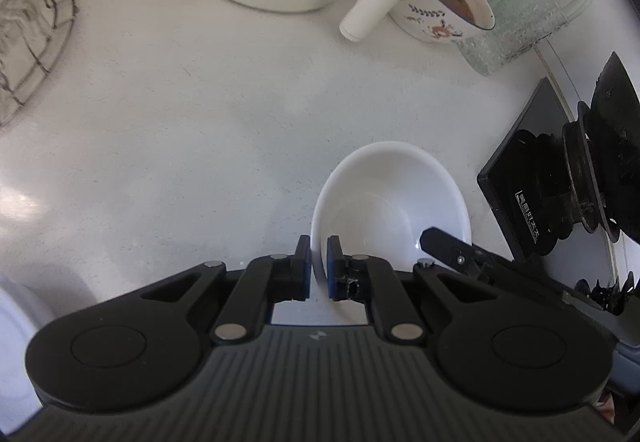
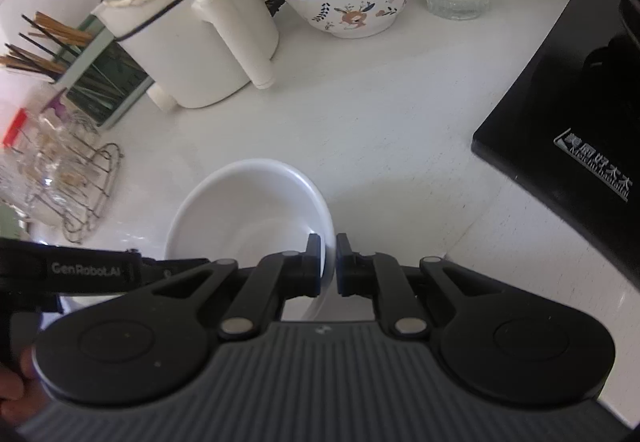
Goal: Organize plates and bowls
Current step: 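Close the left gripper on the white ceramic bowl's rim, then carry the white ceramic bowl into the nested plastic bowls with the left gripper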
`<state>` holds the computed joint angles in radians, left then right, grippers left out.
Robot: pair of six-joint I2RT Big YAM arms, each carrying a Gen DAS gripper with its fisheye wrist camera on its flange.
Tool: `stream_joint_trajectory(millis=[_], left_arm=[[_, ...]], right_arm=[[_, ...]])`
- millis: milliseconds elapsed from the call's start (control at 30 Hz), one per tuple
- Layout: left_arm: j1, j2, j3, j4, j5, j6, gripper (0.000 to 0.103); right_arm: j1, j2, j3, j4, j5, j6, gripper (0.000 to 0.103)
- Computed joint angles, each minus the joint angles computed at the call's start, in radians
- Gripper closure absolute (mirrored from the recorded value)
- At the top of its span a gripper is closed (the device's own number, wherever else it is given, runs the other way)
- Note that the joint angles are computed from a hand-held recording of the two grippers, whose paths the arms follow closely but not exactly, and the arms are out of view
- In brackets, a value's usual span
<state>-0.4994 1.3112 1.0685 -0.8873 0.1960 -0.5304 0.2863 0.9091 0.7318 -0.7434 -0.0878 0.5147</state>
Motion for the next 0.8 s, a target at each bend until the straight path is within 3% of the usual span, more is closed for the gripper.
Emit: stream_joint_trajectory(millis=[600, 800], left_arm=[[0.011, -0.155, 0.024, -0.168, -0.027, -0.002, 0.095], [0.029, -0.227, 0.003, -0.213, -0.004, -0.023, 0.094]], right_arm=[[0.069, -0.101, 0.061, -0.12, -0.049, 0.081, 0.093], [0.122, -0.12, 0.088, -0.156, -0.019, 0.106, 0.093]])
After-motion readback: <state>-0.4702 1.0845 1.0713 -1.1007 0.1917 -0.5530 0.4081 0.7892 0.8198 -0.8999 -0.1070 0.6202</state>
